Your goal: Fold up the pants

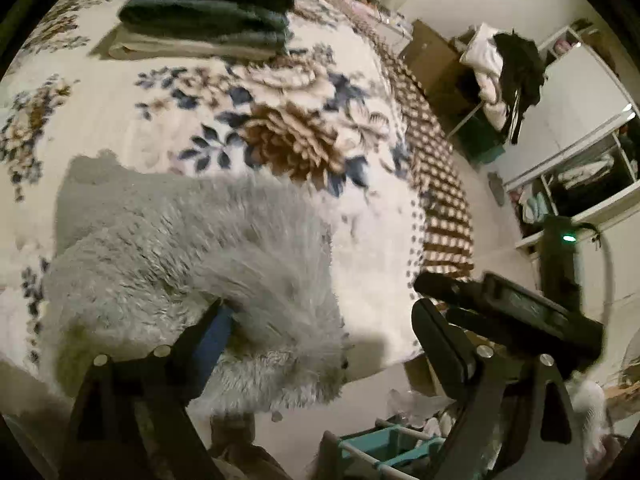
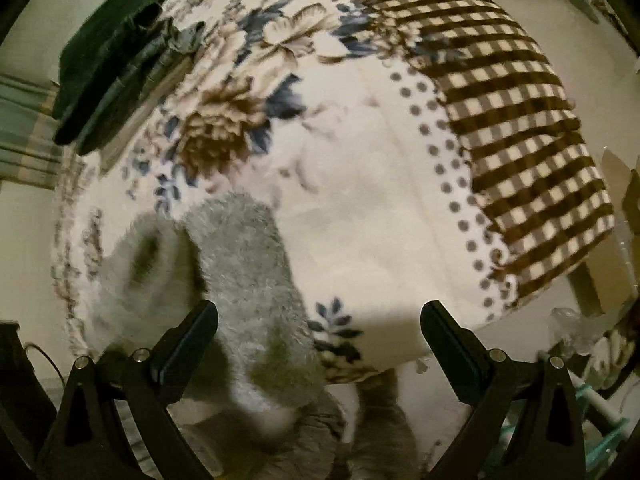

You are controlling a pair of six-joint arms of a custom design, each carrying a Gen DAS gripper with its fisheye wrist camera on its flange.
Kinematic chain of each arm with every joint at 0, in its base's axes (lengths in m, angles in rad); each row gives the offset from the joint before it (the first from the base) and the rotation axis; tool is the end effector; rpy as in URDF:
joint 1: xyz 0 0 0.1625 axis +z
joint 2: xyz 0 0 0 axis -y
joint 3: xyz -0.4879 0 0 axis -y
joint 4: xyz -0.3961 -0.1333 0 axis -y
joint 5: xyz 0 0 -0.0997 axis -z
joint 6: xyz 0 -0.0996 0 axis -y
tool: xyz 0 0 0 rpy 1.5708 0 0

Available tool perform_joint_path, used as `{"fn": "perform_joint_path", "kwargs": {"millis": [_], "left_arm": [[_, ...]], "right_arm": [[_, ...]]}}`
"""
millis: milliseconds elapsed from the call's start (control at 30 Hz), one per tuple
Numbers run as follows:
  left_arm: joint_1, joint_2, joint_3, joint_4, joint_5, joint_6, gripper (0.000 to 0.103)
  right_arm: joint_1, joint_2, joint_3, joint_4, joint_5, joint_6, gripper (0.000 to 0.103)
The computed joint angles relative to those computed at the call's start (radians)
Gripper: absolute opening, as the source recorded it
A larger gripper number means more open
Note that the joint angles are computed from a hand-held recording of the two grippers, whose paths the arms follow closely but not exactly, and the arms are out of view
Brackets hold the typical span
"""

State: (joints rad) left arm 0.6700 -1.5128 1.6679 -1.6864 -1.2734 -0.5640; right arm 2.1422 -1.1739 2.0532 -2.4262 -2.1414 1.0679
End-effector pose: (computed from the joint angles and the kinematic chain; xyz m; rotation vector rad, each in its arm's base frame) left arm -0.3031 -0.4475 0.4893 0.4918 2.8418 -0.2465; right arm 0.3583 -0.4103 0.2212 -0.6498 -2.6016 0.5530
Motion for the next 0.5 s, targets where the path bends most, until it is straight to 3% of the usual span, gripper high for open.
{"fn": "perform_joint_path", "kwargs": {"millis": [67,200,400,500], "left_arm": [[-0.001,-0.012,-0.027,0.026,0.02,-0.019,0.09],[0.032,-0.022,-0.093,0.096,0.1,-0.057,0.09],[0.123,-0.001,-0.16,0.198,0.26,-0.077,0.09],[0.162,0.012,-0.178,0.199,0.291,-0.066,0.09]], "right_arm": [[-0.007,0.009,0.0,-0.074,0.035,-0.036,0.103],[-0.038,0.072,-0.005,-0.277,0.173,-0.143,0.103],[-0.083,0.214,-0.073,-0.364,0.338,-0.23,0.103],[-0.096,0.274,-0.129,-0.314,0.384,-0.242,0.101]]}}
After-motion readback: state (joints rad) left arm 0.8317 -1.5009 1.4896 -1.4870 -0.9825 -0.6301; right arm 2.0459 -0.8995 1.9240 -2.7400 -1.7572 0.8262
